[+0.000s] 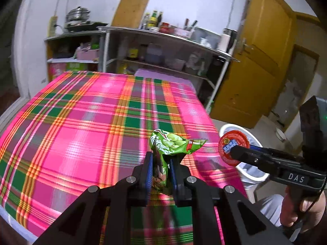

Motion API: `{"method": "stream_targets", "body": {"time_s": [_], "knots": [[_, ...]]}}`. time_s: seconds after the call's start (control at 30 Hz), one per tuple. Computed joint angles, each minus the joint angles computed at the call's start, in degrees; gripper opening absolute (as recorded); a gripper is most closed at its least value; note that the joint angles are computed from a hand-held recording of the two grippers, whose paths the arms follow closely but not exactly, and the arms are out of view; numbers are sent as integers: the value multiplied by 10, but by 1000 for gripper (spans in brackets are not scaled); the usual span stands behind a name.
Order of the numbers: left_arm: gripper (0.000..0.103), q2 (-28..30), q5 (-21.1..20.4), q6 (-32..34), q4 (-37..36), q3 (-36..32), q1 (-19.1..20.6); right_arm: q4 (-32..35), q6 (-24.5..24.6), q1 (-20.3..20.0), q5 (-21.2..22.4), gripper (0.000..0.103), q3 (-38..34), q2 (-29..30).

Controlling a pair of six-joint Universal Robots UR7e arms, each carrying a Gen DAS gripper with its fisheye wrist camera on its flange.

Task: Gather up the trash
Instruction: 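Carry the green bag and plastic cup over the bin and open both tools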

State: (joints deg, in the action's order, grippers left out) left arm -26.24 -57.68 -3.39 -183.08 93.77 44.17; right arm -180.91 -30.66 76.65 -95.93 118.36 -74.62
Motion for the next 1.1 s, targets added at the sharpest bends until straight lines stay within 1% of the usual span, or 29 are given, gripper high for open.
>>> {"method": "stream_targets", "body": {"time_s": [0.27,0.47,0.8,1.1], "knots": [[16,26,-24,7,21,-27,-26,-18,5,-33,11,43,32,-49],[16,43,-41,14,41,-49,-38,-26,10,-56,18,43,45,-76],[16,71,-65,19,74,-85,-51,-29,16,-90,30,43,56,-105],[16,104,-87,27,113,-134,-57,-22,30,-124,37,43,50,-119]]}}
